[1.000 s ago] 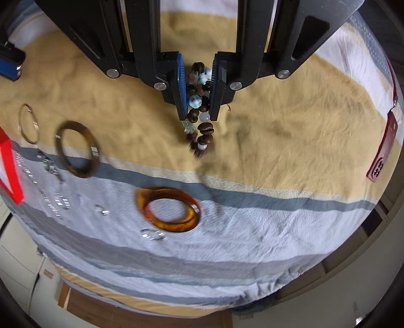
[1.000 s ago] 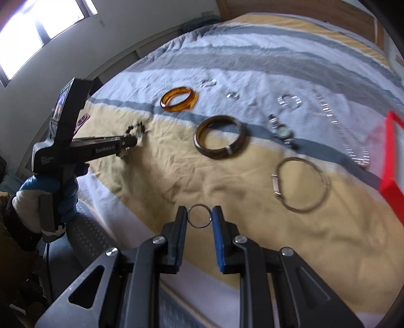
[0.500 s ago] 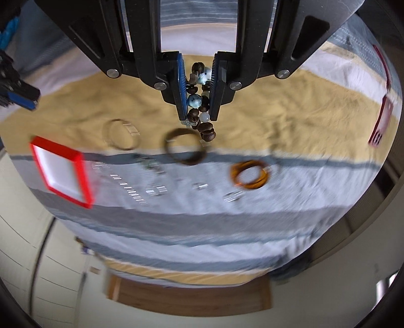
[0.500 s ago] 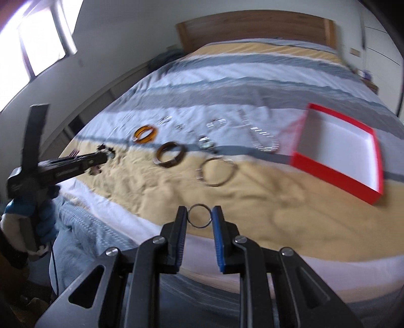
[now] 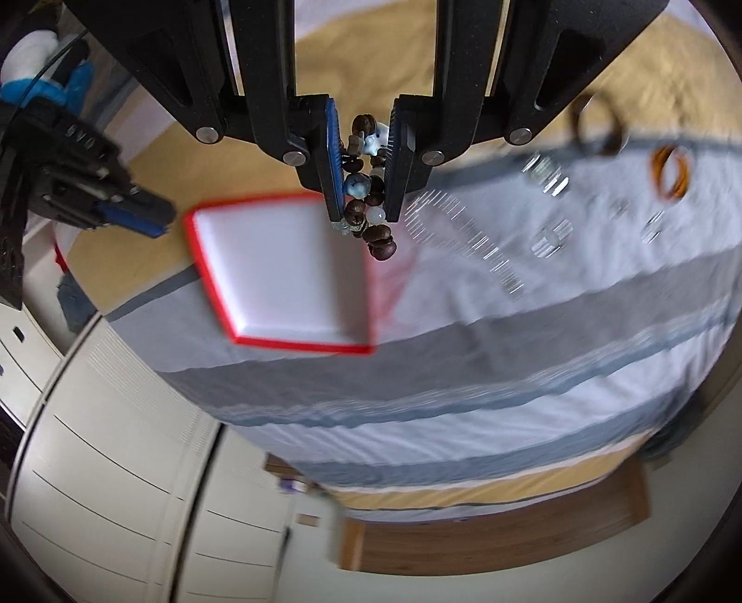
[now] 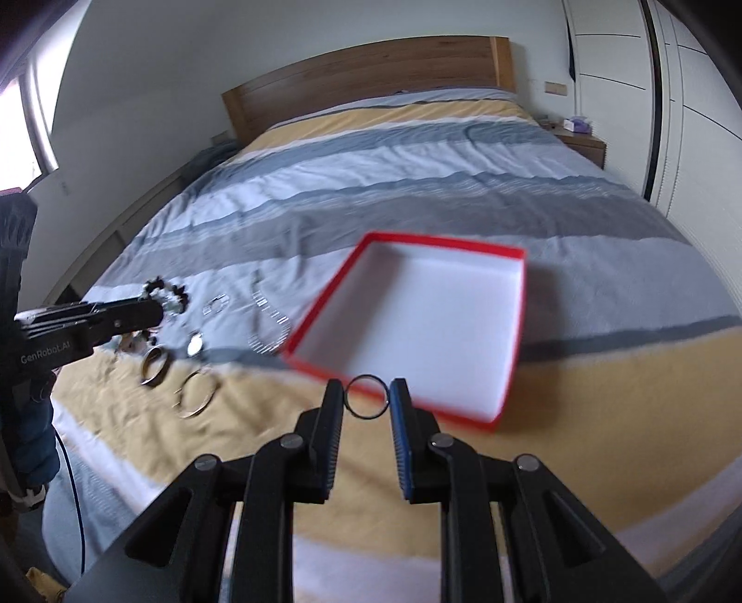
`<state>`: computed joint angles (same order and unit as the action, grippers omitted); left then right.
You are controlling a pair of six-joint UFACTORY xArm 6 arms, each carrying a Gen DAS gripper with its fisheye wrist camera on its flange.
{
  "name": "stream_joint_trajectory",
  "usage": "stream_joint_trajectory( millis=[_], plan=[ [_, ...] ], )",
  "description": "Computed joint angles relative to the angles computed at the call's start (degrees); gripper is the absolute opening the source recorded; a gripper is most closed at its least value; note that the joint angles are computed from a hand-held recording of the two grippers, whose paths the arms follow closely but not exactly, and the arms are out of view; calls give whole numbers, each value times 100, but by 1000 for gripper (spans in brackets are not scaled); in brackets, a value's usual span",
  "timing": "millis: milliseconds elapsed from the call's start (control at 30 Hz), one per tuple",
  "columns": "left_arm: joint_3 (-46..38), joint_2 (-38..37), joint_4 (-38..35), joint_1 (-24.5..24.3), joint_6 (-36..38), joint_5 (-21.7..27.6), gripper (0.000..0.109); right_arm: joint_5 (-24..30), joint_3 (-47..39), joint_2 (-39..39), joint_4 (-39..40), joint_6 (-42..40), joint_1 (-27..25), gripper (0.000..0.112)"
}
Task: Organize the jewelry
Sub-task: 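Lift the beaded bracelet with the left tool while the right tool carries the ring toward the box, then open the left tool over the box while the right tool releases the ring inside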
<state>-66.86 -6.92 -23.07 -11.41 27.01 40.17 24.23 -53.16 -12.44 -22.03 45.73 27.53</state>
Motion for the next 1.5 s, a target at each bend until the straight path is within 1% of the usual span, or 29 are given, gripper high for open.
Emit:
stream_joint_trajectory(
  millis=[100, 200, 300, 400, 533, 600, 667, 800, 867, 1000, 1100, 1267, 1367, 1400, 1500],
  plan=[
    [-748, 843, 265, -383, -284, -47, 16, -221, -300, 488, 507, -692, -379, 19],
    [-1401, 1608, 455, -588, -511, 37, 16, -284, -675, 1009, 831, -1155, -562, 19],
    [-1834, 2248, 725, -698, -785, 109, 16, -242, -1071, 1580, 1281, -1686, -731, 19],
    [-2090, 2726, 993, -708, -956, 183, 16, -184, -1306, 1979, 1532, -1967, -823, 19],
    [-2003, 2978, 1163, -661, -1105, 79, 16, -61, -1450, 2276, 1655, -2153, -905, 19],
    [-1848, 2958, 1263, -651, -1170, -114, 18, -38, -1462, 2322, 1464, -2075, -910, 20],
    [-1724, 2902, 1337, -666, -1246, -246, 18, 108, -1560, 2376, 1184, -1982, -893, 20],
    [-1575, 2825, 1349, -646, -1494, -246, 18, 540, -1797, 2503, 709, -2005, -832, 20],
    [-1335, 2647, 1377, -633, -1639, -262, 18, 599, -1797, 2486, 616, -2015, -836, 20],
    [-995, 2423, 1521, -624, -1985, -309, 19, 750, -1890, 2524, 731, -2233, -847, 20],
    [-815, 2281, 1548, -593, -2207, -222, 18, 913, -1967, 2550, 570, -2251, -787, 20],
    [-509, 2039, 1693, -591, -2463, -152, 18, 1059, -2056, 2568, 573, -2381, -716, 23],
    [-324, 1848, 1661, -611, -2543, -54, 18, 1010, -2017, 2513, 699, -2463, -693, 27],
    [-281, 1800, 1657, -609, -2590, -15, 19, 984, -1971, 2458, 705, -2464, -672, 30],
    [-19, 1562, 1789, -637, -2661, -52, 24, 969, -1855, 2319, 729, -2428, -622, 39]
  ],
)
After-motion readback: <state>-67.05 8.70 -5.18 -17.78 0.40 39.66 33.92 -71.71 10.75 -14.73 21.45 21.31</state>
